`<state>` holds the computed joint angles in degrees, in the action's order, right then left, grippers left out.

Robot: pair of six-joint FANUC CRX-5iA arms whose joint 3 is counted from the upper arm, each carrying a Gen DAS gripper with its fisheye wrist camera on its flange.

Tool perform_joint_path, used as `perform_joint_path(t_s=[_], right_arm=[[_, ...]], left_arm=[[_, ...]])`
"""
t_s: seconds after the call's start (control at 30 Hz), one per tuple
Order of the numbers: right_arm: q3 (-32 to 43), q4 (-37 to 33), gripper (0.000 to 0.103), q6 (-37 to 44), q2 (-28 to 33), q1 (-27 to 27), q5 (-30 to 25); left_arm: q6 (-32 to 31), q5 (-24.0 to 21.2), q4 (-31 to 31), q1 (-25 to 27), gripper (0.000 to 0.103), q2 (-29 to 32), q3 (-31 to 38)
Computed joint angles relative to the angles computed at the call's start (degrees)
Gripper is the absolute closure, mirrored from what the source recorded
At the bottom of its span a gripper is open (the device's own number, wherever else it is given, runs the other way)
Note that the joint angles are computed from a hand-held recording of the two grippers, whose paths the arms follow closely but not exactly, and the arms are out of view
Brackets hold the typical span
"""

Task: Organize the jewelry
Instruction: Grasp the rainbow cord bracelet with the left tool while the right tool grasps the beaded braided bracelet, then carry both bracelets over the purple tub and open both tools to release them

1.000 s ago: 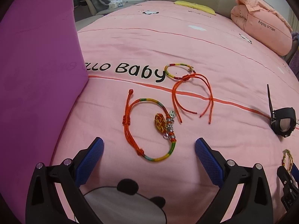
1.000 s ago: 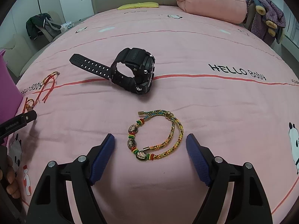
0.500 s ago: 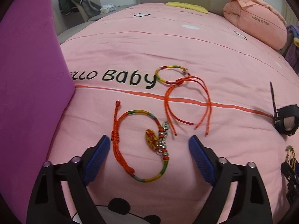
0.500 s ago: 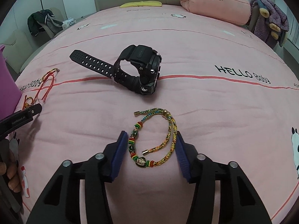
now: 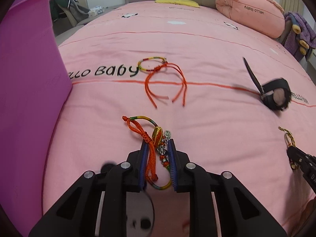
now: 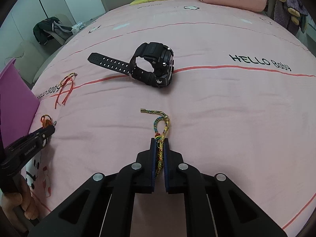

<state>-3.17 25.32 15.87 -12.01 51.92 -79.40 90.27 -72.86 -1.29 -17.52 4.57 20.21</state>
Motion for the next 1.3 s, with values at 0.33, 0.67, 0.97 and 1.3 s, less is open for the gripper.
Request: perform_joint_path(t_s=[0.33, 0.67, 0.97, 1.3], right_arm=[[-1.96, -1.3, 0.096, -9.6, -5.36, 11.99, -3.58], [0.78, 2.49, 0.096, -16.0, -6.02, 22.82, -8.07], [12.01, 9.22, 0.096, -10.71, 0.72, 25.86, -9.51], [32.38, 11.55, 0.096, 4.09, 14.1, 22.91, -5.74]], left_arm=[[-2.59, -5.76, 3.43, 0.19, 0.088, -11.34, -9.29], [-7.24, -8.35, 10.66, 6.24, 0.088, -20.06, -12.15], [-11.64, -9.11, 16.88, 15.34, 0.088, -23.07, -7.81], [-17.83, -8.46, 25.23, 32.04, 0.088, -23.36, -4.03]])
